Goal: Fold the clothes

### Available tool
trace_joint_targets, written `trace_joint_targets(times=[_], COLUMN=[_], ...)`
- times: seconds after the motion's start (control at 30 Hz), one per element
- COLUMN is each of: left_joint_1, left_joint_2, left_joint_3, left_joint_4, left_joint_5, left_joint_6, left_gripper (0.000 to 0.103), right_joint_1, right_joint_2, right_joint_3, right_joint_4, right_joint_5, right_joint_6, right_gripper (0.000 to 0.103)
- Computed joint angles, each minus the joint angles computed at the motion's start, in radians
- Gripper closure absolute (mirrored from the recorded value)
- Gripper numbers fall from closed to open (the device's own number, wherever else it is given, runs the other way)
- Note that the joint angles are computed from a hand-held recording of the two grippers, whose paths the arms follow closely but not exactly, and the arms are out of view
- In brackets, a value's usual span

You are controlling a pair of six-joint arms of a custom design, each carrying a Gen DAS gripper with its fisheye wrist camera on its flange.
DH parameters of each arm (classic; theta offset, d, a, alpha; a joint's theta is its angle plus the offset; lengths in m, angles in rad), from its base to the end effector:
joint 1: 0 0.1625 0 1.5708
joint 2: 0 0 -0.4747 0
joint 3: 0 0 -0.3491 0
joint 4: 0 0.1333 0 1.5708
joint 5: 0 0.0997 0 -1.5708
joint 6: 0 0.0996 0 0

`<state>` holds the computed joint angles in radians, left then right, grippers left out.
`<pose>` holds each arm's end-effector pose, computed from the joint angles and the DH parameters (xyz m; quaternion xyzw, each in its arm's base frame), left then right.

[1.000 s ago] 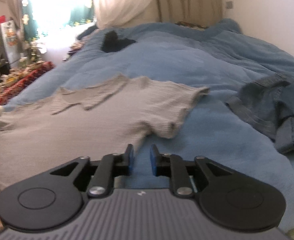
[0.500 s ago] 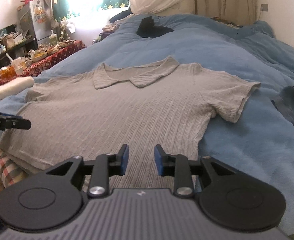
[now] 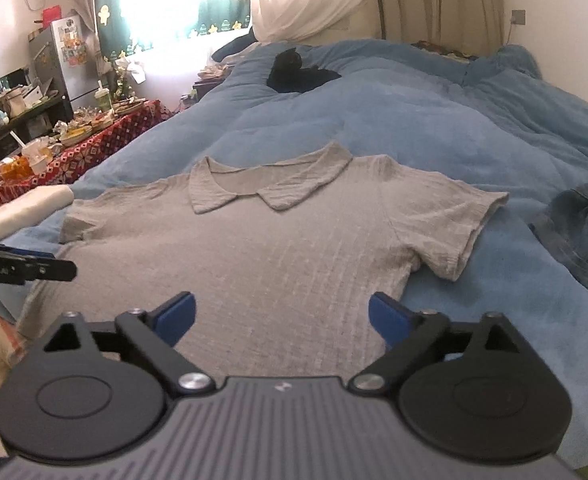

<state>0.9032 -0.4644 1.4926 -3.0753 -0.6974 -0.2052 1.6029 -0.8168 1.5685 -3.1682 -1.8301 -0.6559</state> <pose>-0.2827 -0.6973 0.0650 0.1047 0.8800 -0.3675 0.2821 0.1308 -0.7143 0.2809 0.2550 -0.8692 0.3511 0.2371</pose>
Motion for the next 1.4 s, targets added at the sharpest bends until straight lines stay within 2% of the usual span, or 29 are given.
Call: trace_joint_targets(times=[0.13,0.23,0.33,0.4,0.5,0.6,0.7,0.83,0.97,1.1,1.13,1.17,1.2,1.27,1.3,1.33,1.4], left_joint_1=[-0.011,-0.024,-0.04,-0.052,-0.066,-0.077,-0.079,-0.072,-0.073,-0.063,-0.059,-0.056,-0.054,-0.049,-0.046,-0.043,-0.04], left_joint_2=[0.002,-0.002,-0.006,-0.003,-0.001,0.0,-0.004,-0.021,-0.016,-0.029,-0.033,-0.037,-0.041,-0.049,-0.054,-0.059,-0.068], left_joint_3=[-0.023,-0.052,-0.069,-0.066,-0.065,-0.056,-0.049,-0.003,-0.009,0.0,0.004,0.009,0.012,0.02,0.026,0.034,0.055], left_joint_4=[0.035,0.124,0.176,0.151,0.139,0.11,0.115,0.013,0.066,0.13,0.134,0.138,0.148,0.166,0.172,0.17,0.156], left_joint_5=[0.018,0.057,0.099,0.124,0.152,0.168,0.176,0.129,0.175,0.168,0.162,0.157,0.151,0.143,0.14,0.132,0.126], left_joint_6=[-0.016,-0.07,-0.103,-0.085,-0.069,-0.026,-0.023,0.004,0.017,-0.049,-0.065,-0.078,-0.093,-0.12,-0.132,-0.138,-0.139], left_gripper=[0.037,0.036,0.035,0.031,0.028,0.028,0.028,0.029,0.033,0.041,0.044,0.053,0.058,0.082,0.087,0.097,0.1], right_joint_1=[0.034,0.064,0.078,0.084,0.098,0.104,0.095,0.081,0.067,0.053,0.05,0.046,0.044,0.041,0.039,0.037,0.032], right_joint_2=[0.011,0.022,0.015,0.009,0.006,-0.003,-0.011,-0.02,-0.025,-0.026,-0.025,-0.026,-0.025,-0.026,-0.027,-0.028,-0.03], right_joint_3=[-0.01,-0.022,-0.018,-0.014,-0.023,-0.025,-0.022,-0.006,-0.003,0.009,0.011,0.012,0.014,0.017,0.019,0.022,0.028], right_joint_4=[-0.039,-0.07,-0.079,-0.08,-0.071,-0.052,-0.045,-0.042,0.003,-0.002,-0.001,0.0,0.0,0.01,0.016,0.021,0.024], right_joint_5=[-0.059,-0.118,-0.122,-0.119,-0.155,-0.181,-0.176,-0.185,-0.187,-0.195,-0.199,-0.201,-0.206,-0.218,-0.223,-0.226,-0.228], right_joint_6=[0.0,-0.017,-0.042,-0.042,-0.033,-0.014,-0.012,0.006,0.041,0.057,0.059,0.056,0.051,0.048,0.048,0.049,0.052], right_gripper=[0.001,0.001,0.001,0.001,0.001,0.001,0.001,0.001,0.001,0.013,0.017,0.02,0.028,0.043,0.057,0.07,0.083])
